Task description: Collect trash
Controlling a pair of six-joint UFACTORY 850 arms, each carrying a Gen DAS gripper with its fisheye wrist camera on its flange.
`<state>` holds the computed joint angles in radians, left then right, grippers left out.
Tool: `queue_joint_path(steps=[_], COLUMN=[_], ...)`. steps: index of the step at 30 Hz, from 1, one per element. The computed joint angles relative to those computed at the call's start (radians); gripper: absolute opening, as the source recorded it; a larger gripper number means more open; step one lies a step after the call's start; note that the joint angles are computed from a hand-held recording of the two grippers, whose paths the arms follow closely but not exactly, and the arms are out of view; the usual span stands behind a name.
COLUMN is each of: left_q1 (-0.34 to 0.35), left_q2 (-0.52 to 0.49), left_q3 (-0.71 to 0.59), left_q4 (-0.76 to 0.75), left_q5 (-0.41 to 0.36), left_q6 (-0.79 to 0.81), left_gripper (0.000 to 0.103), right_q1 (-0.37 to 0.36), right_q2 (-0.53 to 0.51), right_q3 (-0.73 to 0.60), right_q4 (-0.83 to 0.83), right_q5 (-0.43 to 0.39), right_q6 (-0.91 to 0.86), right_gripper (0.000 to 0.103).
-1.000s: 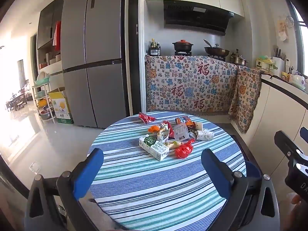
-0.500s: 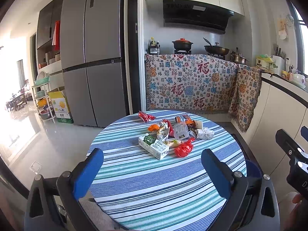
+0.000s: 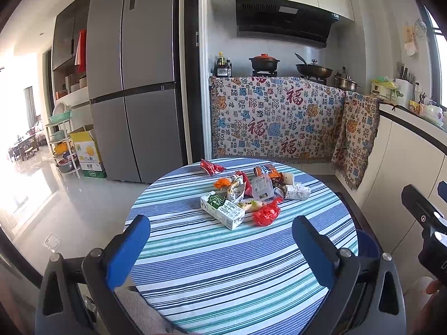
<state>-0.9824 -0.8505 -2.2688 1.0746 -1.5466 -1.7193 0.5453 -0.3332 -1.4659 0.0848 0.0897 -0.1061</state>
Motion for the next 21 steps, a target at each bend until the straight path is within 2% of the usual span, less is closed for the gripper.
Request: queue_joint_path(steps=[21], left_q1=[0.002], left_q2=[-0.005], left_q3=[-0.012], left_q4=[-0.004], left_q5=[-0.002], left_q6=[0.010], left_gripper=[0.103], right_q1=[-0.002], right_q2=[0.001], right_q3=[0.004], right_q4=[-0.007], right_q5=[0.004], right_q6=[0.007], right_gripper=[0.103])
